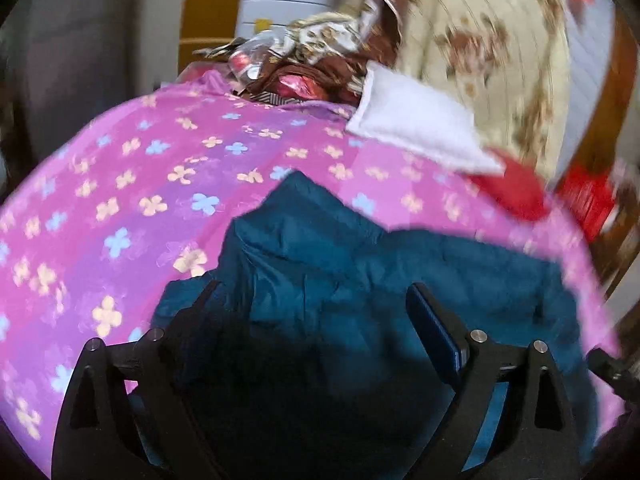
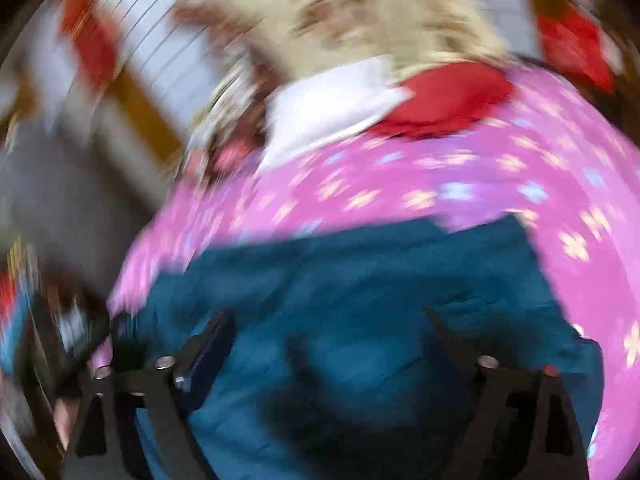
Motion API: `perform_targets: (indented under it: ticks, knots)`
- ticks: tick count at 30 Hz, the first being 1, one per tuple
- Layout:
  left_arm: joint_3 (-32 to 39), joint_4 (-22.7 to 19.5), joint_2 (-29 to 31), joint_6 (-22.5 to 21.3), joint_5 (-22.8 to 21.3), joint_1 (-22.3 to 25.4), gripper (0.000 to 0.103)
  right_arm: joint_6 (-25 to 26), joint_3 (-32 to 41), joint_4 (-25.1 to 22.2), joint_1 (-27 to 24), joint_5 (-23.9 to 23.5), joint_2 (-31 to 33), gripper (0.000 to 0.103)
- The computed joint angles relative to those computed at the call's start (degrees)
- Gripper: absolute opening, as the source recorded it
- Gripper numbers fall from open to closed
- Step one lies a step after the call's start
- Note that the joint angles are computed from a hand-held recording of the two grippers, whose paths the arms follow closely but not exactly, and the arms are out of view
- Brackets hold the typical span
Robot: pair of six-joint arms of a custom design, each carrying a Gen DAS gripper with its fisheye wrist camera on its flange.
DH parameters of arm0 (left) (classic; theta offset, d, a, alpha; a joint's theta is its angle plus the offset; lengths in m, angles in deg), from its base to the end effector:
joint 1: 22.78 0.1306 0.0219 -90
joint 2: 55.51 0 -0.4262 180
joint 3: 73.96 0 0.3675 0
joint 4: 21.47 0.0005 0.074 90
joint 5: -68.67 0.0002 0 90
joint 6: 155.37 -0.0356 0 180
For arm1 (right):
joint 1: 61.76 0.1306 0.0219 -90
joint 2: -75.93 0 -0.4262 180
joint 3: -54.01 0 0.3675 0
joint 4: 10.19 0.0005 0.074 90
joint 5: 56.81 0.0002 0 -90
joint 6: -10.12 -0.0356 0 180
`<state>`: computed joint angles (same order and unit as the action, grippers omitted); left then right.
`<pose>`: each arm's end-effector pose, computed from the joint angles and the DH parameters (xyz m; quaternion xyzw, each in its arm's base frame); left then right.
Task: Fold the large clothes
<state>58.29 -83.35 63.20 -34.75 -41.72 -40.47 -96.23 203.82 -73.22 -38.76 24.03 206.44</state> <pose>0.6278 -0.1877 0.5101 -0.1661 0.9069 0.0077 0.3870 0.6647 0.2878 0.5005 -0.0845 0.9133 0.2010 0.3441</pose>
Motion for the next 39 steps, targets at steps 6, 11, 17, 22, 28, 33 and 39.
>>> perform_targets:
  ticks: [6,11,17,22,28,33,39]
  knots:
    - [8.38,-17.24,7.10,4.97,-8.27,2.39,0.092,-0.59,-2.55,-2.85,-0.45,-1.56,1.57,0.100]
    - [-2.66,-9.13,1.30,16.21,5.33,6.86,0.096,0.50,-5.54,1.61,-0.57,-2.40,0.75,0.103]
    - [-4.28,-5.17,-1.86,17.64,-1.16,5.09,0.096,1.20,-7.15,4.16,-0.36,-2.19,0.48,0.103]
    - [-8.37,9.04,-5.99,6.12,-8.06,1.84,0.096,0.76,-4.79,1.52,-0.76,-3.64,1.53,0.103]
    - [-1.83,6.61,-0.45,-8.63,10.32,-0.57,0.096,0.72,-5.58,1.37,-0.08,-0.81,0.30,0.103]
    - [6.56,-5.18,5.86,-11.00,7.83,-1.55,0.096,0.52,-12.77,6.56,0.31,7.76,-5.43,0.102]
    - [1.33,-1.86,3.55,-9.12,8.51,-1.81,0.096,0.93,-11.08,1.04,-2.20,3.59,-2.75,0.103]
